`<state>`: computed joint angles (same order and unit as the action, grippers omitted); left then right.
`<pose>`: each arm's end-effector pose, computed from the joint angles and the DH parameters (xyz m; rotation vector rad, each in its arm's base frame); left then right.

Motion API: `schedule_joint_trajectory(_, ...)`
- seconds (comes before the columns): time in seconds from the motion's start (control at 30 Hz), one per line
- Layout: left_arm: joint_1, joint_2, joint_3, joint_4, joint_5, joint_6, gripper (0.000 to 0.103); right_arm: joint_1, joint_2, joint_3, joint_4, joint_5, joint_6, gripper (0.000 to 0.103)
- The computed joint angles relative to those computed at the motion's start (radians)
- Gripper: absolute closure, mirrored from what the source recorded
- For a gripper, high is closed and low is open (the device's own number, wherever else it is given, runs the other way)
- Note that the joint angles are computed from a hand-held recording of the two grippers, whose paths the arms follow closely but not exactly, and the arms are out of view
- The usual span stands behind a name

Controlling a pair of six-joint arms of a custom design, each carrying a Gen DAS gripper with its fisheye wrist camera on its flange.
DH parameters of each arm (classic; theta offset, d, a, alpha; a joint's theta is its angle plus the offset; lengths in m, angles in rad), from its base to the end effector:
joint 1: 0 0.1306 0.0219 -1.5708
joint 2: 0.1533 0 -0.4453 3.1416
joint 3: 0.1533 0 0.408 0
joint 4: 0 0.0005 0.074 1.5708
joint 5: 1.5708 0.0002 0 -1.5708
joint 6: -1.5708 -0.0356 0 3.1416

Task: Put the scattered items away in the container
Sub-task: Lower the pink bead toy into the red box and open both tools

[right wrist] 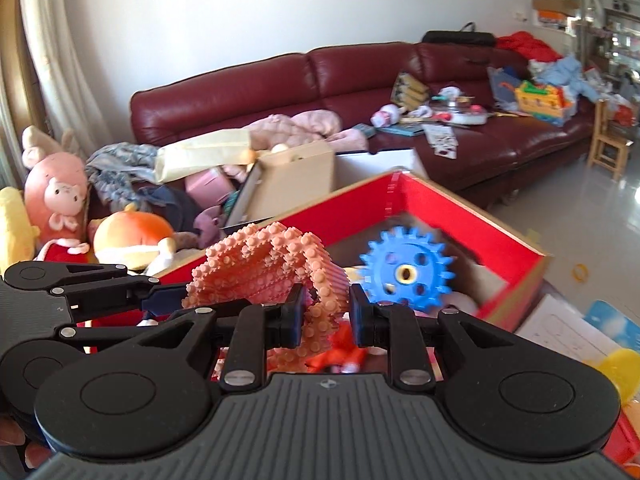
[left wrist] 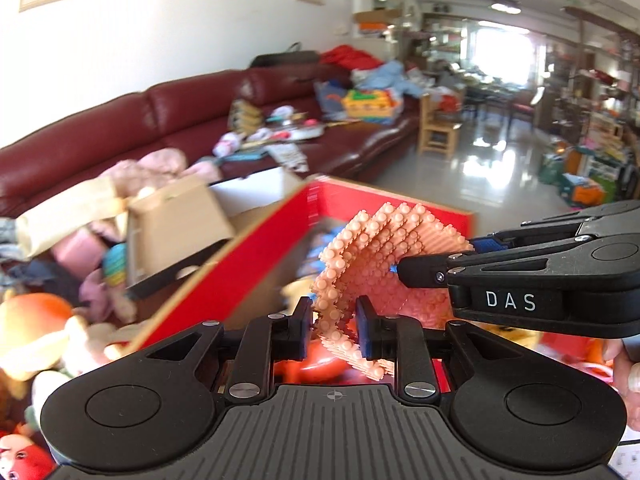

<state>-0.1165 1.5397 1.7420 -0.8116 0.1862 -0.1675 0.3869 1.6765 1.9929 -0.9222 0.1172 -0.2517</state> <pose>0.5605 -0.0727 0.5920 0.4119 2.1339 -0.1738 0.5699 0.2272 0.6256 -0.0804 2.1801 0.2370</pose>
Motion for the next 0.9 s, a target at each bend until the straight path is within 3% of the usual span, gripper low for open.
schedule_joint_trajectory(0.37,0.081,0.056,0.061,-0.023,-0.052,-0.006,0.081,0.047,0.199,0.276,-0.113,-0.018,0.036,0.075)
schedule_joint_trajectory(0.4,0.084,0.061,0.062,-0.022,-0.075,-0.001,0.077,0.046,0.218,0.303,-0.13,-0.039,0.028,0.069)
schedule_joint_trajectory(0.43,0.088,0.074,0.074,-0.037,-0.096,0.007,0.054,0.045,0.236,0.33,-0.146,-0.06,0.026,0.058)
schedule_joint_trajectory(0.47,0.092,0.086,0.081,-0.048,-0.123,0.023,0.043,0.048,0.25,0.353,-0.163,-0.053,0.028,0.034)
schedule_joint_trajectory(0.5,0.094,0.088,0.077,-0.047,-0.15,0.038,0.037,0.055,0.248,0.344,-0.147,-0.025,0.036,0.023)
schedule_joint_trajectory(0.57,0.098,0.084,0.061,-0.04,-0.168,0.049,0.03,0.063,0.22,0.288,-0.094,0.002,0.073,0.022)
schedule_joint_trajectory(0.67,0.105,0.079,0.046,-0.037,-0.159,0.047,0.022,0.061,0.208,0.267,-0.101,-0.01,0.076,0.019)
schedule_joint_trajectory(0.9,0.078,0.069,0.021,-0.008,-0.19,0.003,0.015,0.05,0.189,0.233,-0.133,-0.007,0.029,0.017)
